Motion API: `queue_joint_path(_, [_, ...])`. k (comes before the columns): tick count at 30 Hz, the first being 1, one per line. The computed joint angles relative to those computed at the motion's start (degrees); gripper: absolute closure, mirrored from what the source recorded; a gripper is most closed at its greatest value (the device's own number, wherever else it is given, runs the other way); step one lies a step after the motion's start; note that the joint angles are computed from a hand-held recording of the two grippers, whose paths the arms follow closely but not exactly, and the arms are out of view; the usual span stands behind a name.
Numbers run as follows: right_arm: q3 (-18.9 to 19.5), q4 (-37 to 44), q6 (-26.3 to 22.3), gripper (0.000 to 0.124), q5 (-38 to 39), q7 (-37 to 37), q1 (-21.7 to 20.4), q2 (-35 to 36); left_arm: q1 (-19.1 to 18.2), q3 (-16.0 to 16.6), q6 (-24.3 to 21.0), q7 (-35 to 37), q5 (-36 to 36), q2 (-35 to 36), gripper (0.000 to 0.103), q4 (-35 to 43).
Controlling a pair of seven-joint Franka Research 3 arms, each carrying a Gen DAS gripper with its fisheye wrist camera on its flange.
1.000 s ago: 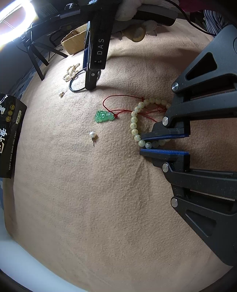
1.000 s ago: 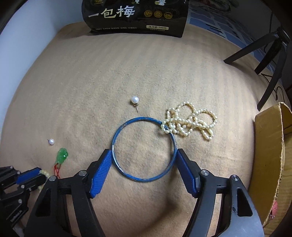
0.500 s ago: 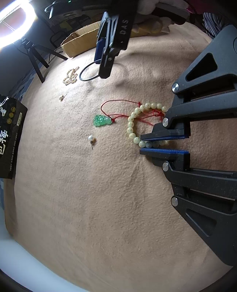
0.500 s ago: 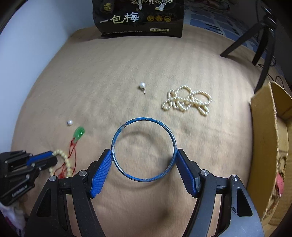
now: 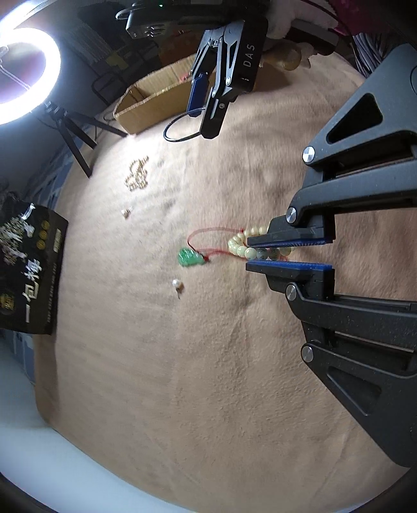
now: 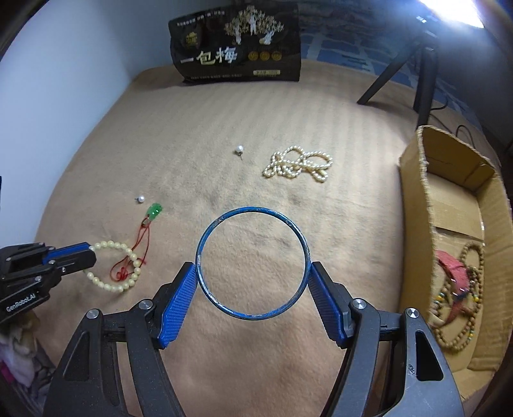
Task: Organize jewelry
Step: 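Carry the bracelet and bangle into the cardboard box and open both tools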
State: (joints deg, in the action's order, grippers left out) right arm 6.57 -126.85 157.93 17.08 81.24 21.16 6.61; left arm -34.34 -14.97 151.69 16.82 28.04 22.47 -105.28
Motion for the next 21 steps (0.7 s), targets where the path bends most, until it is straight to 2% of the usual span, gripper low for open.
queue_joint_path(5, [-0.1, -2.3, 1.5, 0.054, 0.9, -1.4, -0.4, -3.2, -0.9, 0.4, 0.1, -1.6, 1.8, -1.2, 0.098, -0.1])
queue_joint_path(14, [-1.0, -6.1, 1.4, 0.054, 7.8, -7.9, -1.5, -9.1, -1.7, 0.4, 1.0, -4.1, 4.8, -2.2, 0.098, 0.8])
queue_joint_path(21, [-2.7, -10.0, 2.1, 0.054, 6.9, -7.9, -3.3, -14.1, -3.1, 0.3, 0.3, -3.1, 6.5, -0.1, 0.098, 5.4])
